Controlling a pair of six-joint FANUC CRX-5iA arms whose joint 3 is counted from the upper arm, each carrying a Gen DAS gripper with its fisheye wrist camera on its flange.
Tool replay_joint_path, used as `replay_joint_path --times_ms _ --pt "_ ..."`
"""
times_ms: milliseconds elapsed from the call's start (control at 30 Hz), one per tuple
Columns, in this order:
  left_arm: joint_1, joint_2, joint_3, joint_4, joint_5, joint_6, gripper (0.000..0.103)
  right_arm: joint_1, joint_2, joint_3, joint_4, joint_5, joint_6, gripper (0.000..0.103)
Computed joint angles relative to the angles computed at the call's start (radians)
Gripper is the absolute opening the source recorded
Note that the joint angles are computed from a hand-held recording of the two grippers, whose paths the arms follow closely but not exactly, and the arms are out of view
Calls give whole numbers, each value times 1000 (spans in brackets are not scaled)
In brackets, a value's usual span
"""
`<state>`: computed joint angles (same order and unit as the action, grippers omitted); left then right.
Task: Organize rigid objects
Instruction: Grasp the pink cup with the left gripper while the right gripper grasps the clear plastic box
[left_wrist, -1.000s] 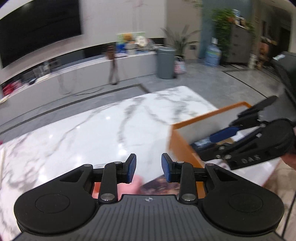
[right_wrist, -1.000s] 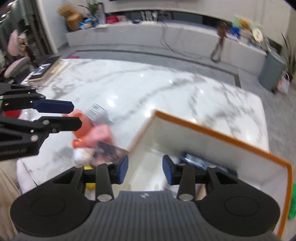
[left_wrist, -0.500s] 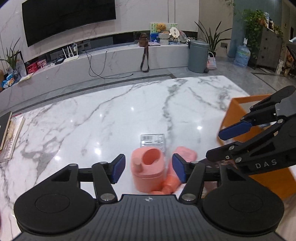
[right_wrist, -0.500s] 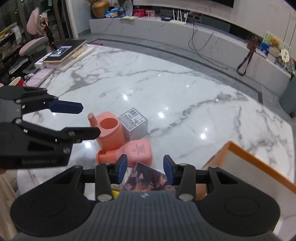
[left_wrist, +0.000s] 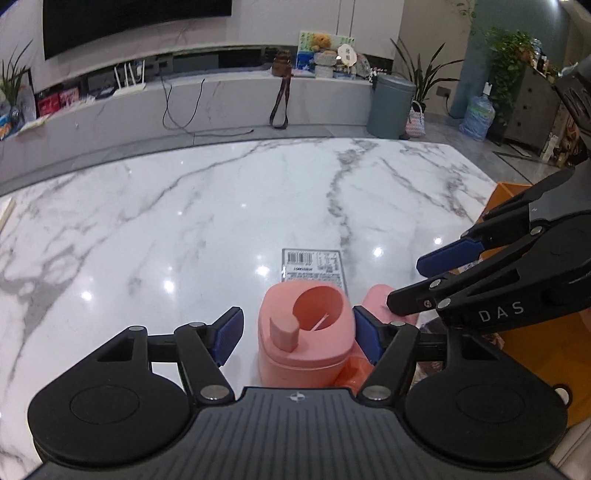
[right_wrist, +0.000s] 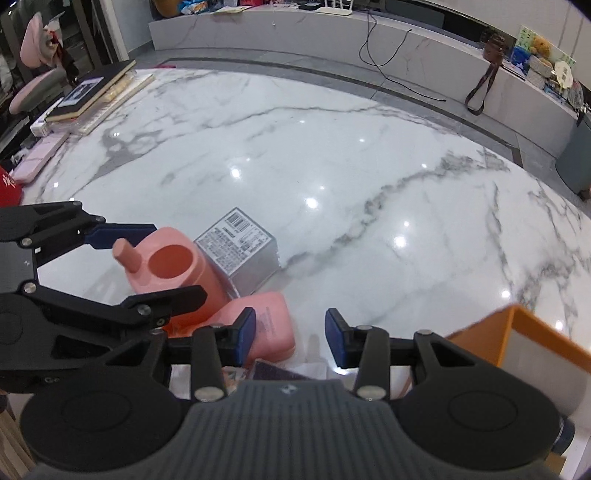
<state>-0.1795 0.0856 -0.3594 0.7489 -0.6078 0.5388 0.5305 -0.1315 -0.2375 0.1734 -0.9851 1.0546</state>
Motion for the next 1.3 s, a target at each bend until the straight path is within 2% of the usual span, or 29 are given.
replay_joint_path --times_ms 133,233,333,400,533,733,867,1033,1133,1200,1300 --pt "7 2 20 -47 -7 49 66 10 15 -1 32 27 29 42" --pt "17 -2 43 -126 -3 123 65 12 29 5 26 52 67 43" --pt "34 -1 63 -176 -14 177 66 14 45 15 18 72 112 46" --pt "40 0 76 -216 -26 222 67 13 61 26 22 75 155 54" --pt "43 13 130 -330 -69 355 75 -5 96 68 -28 61 245 57" --pt "86 28 150 -310 -94 494 70 -18 104 84 -107 90 292 62" --pt "102 33 165 -332 -99 583 70 7 110 67 -68 126 196 66" --pt "102 35 167 -342 -87 613 71 46 131 34 37 180 24 67" --pt "102 39 168 -341 -85 613 71 59 145 22 100 179 -33 62" --pt "102 41 168 -338 -86 606 71 54 146 27 82 176 -24 52" --pt "101 36 157 -328 -69 588 67 48 139 31 64 165 -30 49"
